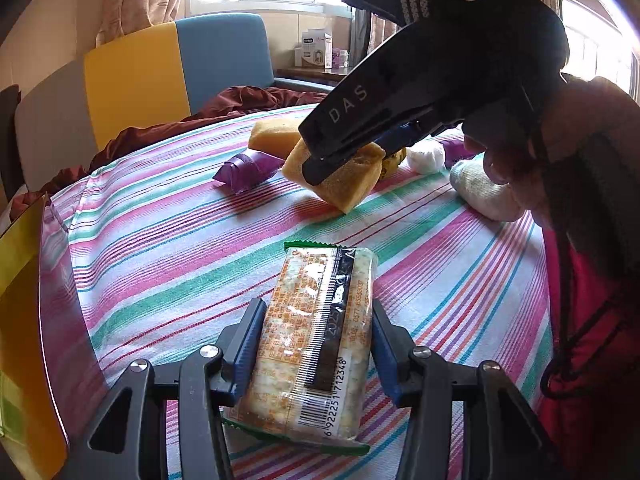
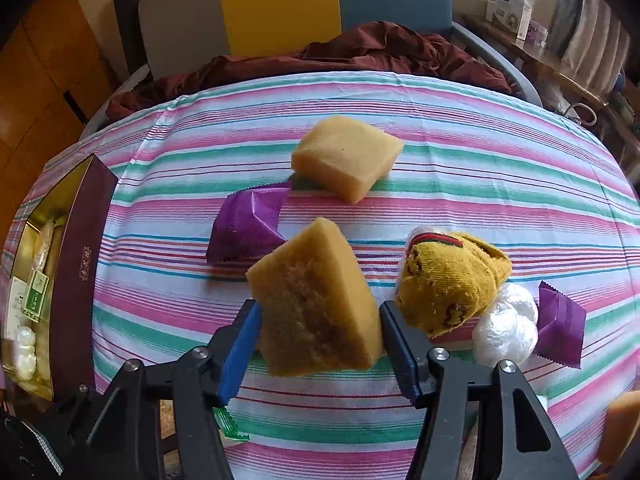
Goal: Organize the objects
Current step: 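Lift the granola bar and sponge and carry both toward the gold tray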
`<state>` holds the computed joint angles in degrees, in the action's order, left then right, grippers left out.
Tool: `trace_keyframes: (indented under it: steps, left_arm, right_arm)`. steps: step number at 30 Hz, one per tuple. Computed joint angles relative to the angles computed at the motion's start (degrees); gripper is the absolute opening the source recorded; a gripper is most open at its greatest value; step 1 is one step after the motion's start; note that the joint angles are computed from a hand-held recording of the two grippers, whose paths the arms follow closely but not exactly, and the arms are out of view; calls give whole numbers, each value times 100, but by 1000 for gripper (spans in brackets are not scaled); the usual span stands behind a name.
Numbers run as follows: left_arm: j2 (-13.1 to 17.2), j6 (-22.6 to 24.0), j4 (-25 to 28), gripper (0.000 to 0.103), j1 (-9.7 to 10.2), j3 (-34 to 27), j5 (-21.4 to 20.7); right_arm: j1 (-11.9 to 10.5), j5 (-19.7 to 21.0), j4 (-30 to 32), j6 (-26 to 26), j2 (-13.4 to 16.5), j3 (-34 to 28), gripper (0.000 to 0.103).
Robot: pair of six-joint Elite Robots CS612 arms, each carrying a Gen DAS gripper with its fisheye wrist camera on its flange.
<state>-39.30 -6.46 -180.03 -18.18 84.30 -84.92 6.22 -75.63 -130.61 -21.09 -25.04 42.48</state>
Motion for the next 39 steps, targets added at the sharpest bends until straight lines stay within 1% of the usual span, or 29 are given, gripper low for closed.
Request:
trace_keyframes:
  steps: [4,6,8,10,11,13,15,17,19,21,24,26,28,29,32,36,38,39]
  left_arm:
    - [-9,-24,37,50,10,-7,-34]
    - [-79,-44,179,49,0,35,-38]
    - [-157,-159,204,49,25,105,-228]
    - [-290,-366,134,49,56,222,-411]
    - [-379,-514,26,49,91,292,-550]
    - [-529,-740,-275,49,148,416,-654]
    - [-697,-960,-498,49,238,517,-605]
    - [-808,-1238,-485,49,353,543,-442]
    - [-881,-1793,-211,49,542,494,-300]
    - [-919,-2361,-66,49,767,505,-211]
    - [-912,-2849,408,49,1000,431,177]
    - [-877,-3171,772,49,1154,345,255]
    - [-792,-3486,1058,49,1293,229,90]
    - [-736,-3721,1196,49,1375,156,13]
    - [-605,-4143,1385,49,1521,15,-86]
    - [-433,-4521,1573,49,1651,-180,-68]
    - [-351,-4546,1650,49,1693,-278,-56]
    - [-310,-4571,1826,49,1702,-350,-47]
  right_arm:
    - [24,-103,-96,-131,2,28,54]
    - [14,-91,-41,-97,44,-50,53]
    - [4,-41,-1,-41,64,-95,53]
    - [0,-22,-24,-41,52,-71,53]
    - [5,-36,-45,-57,45,-55,53]
    - [9,-58,-93,-90,30,-25,53]
    - [15,-82,-108,-116,24,-15,53]
    - [24,-114,-156,-153,7,23,53]
    - [31,-140,-200,-181,-9,60,53]
    - [31,-151,-227,-192,-16,76,53]
    - [38,-176,-237,-219,-17,80,53]
    - [39,-184,-250,-234,-24,92,53]
    - [39,-193,-267,-254,-28,99,53]
    - [41,-194,-285,-262,-34,114,53]
    - [38,-198,-288,-284,-31,108,53]
    - [42,-204,-295,-307,-29,102,53]
    - [45,-216,-293,-328,-27,98,53]
    - [46,-216,-295,-334,-27,99,53]
